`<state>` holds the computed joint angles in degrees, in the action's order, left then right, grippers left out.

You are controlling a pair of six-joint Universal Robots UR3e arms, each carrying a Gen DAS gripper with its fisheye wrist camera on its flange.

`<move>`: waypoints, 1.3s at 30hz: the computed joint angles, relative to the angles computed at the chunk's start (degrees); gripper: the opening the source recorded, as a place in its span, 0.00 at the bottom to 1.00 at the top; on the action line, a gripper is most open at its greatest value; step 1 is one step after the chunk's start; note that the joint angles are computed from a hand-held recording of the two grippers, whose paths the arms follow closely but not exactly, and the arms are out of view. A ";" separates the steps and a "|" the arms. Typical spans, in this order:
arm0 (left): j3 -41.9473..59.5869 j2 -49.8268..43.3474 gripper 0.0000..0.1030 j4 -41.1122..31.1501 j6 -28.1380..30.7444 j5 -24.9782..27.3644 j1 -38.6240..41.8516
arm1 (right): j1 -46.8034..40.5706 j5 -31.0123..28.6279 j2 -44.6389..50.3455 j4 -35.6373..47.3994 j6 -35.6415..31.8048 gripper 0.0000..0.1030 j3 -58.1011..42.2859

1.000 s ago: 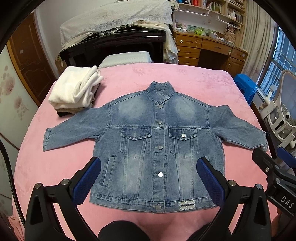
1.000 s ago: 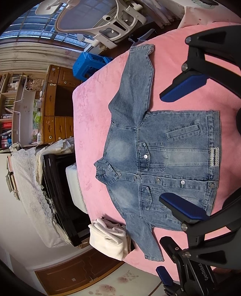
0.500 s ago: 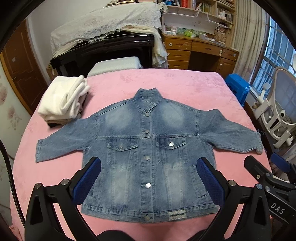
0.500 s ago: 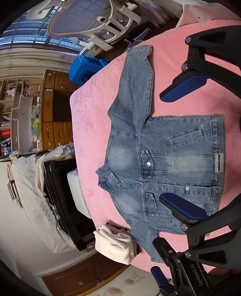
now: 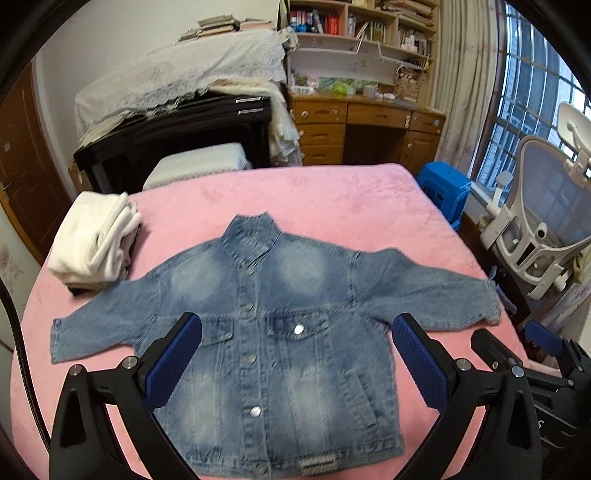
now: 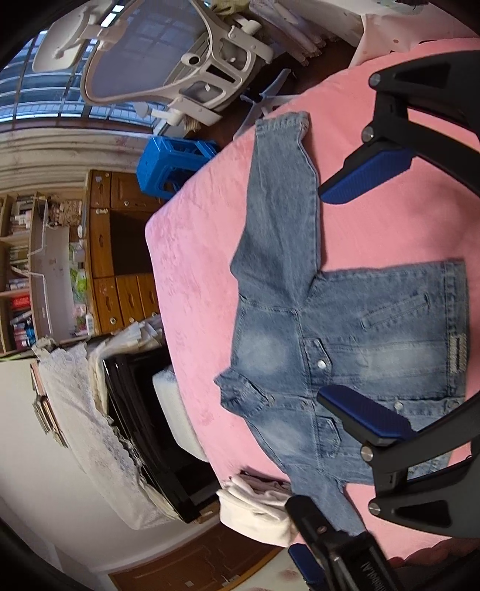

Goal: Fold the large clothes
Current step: 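Move the right tool to the nearest sleeve cuff and grasp it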

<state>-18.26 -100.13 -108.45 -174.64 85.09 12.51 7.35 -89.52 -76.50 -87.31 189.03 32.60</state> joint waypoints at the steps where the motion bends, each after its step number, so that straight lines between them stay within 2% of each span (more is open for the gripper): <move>1: -1.36 0.04 0.99 2.45 -0.67 0.27 -0.93 | -0.63 -0.02 -0.51 -0.69 -0.29 0.96 0.94; 7: -12.55 0.43 0.99 18.96 -3.11 4.14 -7.78 | -6.36 -2.80 -6.06 -9.16 -2.47 0.96 13.78; 18: -24.22 -5.01 0.99 38.59 -5.60 9.43 -18.06 | -20.01 -1.70 -11.95 -19.45 -3.49 0.96 32.08; 22: -19.77 -10.68 0.99 37.57 -5.27 11.21 -20.90 | -23.64 0.39 -11.26 -22.38 -3.57 0.96 36.38; 27: -10.97 -18.35 0.99 30.62 -7.47 8.39 -21.19 | -26.14 1.28 -8.94 -25.07 -2.99 0.96 39.48; 31: -15.63 -17.96 0.99 33.82 -7.76 8.83 -21.79 | -28.13 3.50 -6.36 -26.79 -3.27 0.96 40.44; 35: -21.73 -16.36 0.99 38.73 -7.94 6.87 -21.11 | -31.37 8.80 -4.01 -27.73 -3.00 0.96 41.20; 39: -21.64 -17.91 0.99 39.19 -9.25 6.35 -20.80 | -35.55 15.23 -1.83 -28.14 -1.17 0.95 42.50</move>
<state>-39.90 -118.04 -69.26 -183.89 91.44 -8.29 -28.19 -74.29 -78.33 -115.45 187.86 75.10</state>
